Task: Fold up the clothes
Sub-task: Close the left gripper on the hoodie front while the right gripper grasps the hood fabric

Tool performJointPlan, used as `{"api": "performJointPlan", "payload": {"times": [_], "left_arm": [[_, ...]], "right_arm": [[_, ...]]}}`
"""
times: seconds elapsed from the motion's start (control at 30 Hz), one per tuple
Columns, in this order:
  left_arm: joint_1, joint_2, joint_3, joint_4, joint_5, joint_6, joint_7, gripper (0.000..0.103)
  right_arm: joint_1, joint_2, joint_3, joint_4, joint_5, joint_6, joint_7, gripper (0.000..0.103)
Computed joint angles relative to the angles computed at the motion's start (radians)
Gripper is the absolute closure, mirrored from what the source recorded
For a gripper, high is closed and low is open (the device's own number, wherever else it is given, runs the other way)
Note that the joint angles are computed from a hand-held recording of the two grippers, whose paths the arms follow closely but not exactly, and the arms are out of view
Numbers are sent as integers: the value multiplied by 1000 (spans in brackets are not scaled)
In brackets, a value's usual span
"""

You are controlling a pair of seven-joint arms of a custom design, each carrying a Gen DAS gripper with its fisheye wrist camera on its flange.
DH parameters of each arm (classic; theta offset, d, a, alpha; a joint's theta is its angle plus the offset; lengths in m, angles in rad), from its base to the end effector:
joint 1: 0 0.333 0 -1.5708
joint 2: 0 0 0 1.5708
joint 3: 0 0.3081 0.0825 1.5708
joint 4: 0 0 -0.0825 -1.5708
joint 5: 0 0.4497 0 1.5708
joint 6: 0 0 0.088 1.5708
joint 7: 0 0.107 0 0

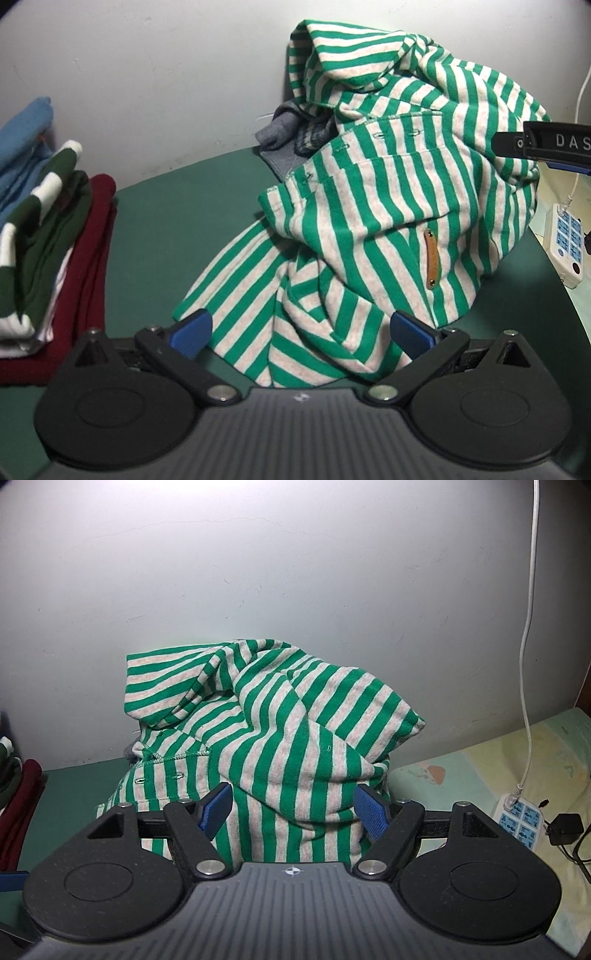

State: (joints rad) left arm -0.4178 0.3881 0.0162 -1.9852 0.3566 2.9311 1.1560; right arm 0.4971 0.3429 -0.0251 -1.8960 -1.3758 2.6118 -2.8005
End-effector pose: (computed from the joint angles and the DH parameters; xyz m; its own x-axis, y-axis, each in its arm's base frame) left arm 0.6291 -0.2919 0.2738 -0.3033 -0.9524 -0.0320 -0.7944 0.2712 -0.5435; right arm 0.6093 0.3359 0.3001 -0.2660 -0.9606 -0.0802 -0.5701 0.2238 -0.7905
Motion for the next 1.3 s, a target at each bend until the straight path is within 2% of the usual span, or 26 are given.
{"api": "performJointPlan", "payload": {"times": [0.07,0.2,0.27,0.37,0.43,0.57,0.83,1.0,1.07,1.17,1.23,1.3], "left_arm": [[-2,30,1,22,-6,3,-2,1],[-36,72,34,54,18,22,-15,1],[-39,86,35,69,6,24,-9,1],[-61,109,54,90,4,30,-10,1],[-79,119,73,97,10,44,-15,1],[-39,132,31,105,-54,48,30,0],[-52,136,45,88,-115,70,97,1],[-59,137,52,90,-134,60,107,1],[-64,137,56,90,-134,56,108,1],[-82,129,73,82,-122,54,95,1],[-115,120,107,59,-94,87,69,7],[-110,98,95,28,-91,115,89,25]], "right_arm": [[-8,18,-2,9,6,20,-15,41],[-3,33,-19,12,-30,38,2,49],[-2,38,-24,13,-54,44,8,49],[-10,67,-12,43,21,31,-120,49],[0,78,-20,52,32,26,-127,48],[19,104,-30,75,60,0,-149,41],[77,130,-58,88,-50,-67,-16,39],[85,138,-45,99,-77,-118,-39,52],[89,138,-42,103,-79,-136,-61,66],[95,129,-46,98,-117,-138,-44,80],[101,110,-44,81,-160,-144,-1,87],[104,86,-37,61,-204,-154,45,88]]}}
